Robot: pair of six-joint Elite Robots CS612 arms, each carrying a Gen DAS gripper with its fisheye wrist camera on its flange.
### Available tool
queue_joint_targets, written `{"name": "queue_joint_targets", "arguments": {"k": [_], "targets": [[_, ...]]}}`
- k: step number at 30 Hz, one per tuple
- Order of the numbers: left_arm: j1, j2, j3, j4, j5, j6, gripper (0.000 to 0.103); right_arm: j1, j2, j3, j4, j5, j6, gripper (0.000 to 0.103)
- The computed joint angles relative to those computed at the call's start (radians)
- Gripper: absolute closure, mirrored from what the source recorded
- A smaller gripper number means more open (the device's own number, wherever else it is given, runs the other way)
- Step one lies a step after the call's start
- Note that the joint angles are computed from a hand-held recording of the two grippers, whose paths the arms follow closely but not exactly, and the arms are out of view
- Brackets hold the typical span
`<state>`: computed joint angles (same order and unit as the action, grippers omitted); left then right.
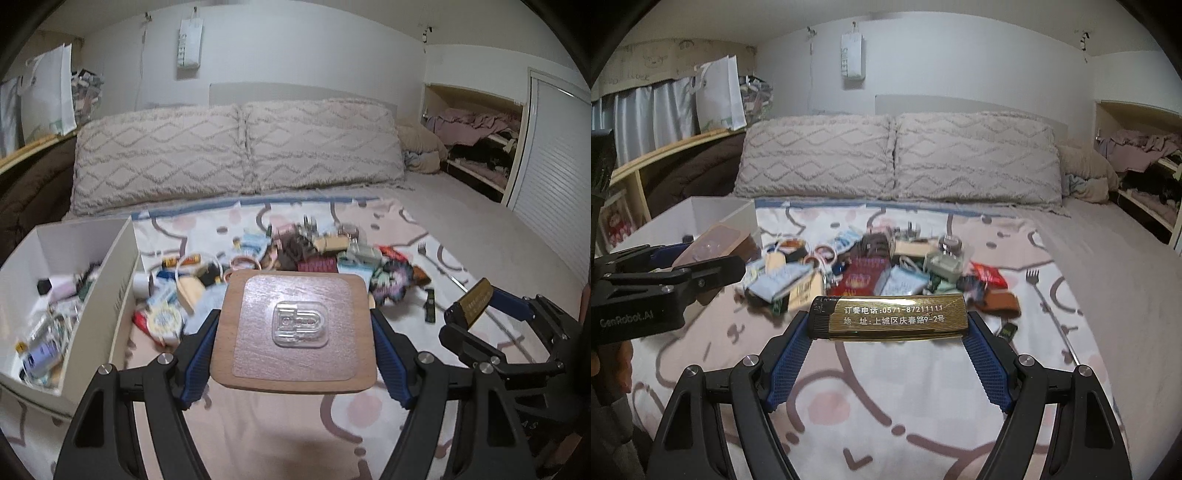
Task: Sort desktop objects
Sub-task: 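Carry the lighter and coaster over the white box with both tools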
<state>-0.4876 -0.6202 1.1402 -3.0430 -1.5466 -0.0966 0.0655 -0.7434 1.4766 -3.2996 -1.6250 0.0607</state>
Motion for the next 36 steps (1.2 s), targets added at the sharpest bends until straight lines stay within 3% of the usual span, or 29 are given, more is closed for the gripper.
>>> {"name": "queue_joint_targets", "arguments": {"k": [8, 14, 36], "targets": [[0.016, 0.022, -0.073, 0.008, -0.014, -0.019, 0.027, -0.008, 0.010, -0.045, -0.006, 0.029, 0.017, 0.021], [0.030, 0.034, -0.107, 0.011, 0.022, -0.014, 0.027, -0.011, 0.021, -0.084, 0.004, 0.052, 0.032, 0.021], [0.082, 0.013, -0.049, -0.042, 0.169, -0.067, 0.027, 0.026, 0.075, -0.236, 0.137, 0.149, -0.003, 0.021]]}}
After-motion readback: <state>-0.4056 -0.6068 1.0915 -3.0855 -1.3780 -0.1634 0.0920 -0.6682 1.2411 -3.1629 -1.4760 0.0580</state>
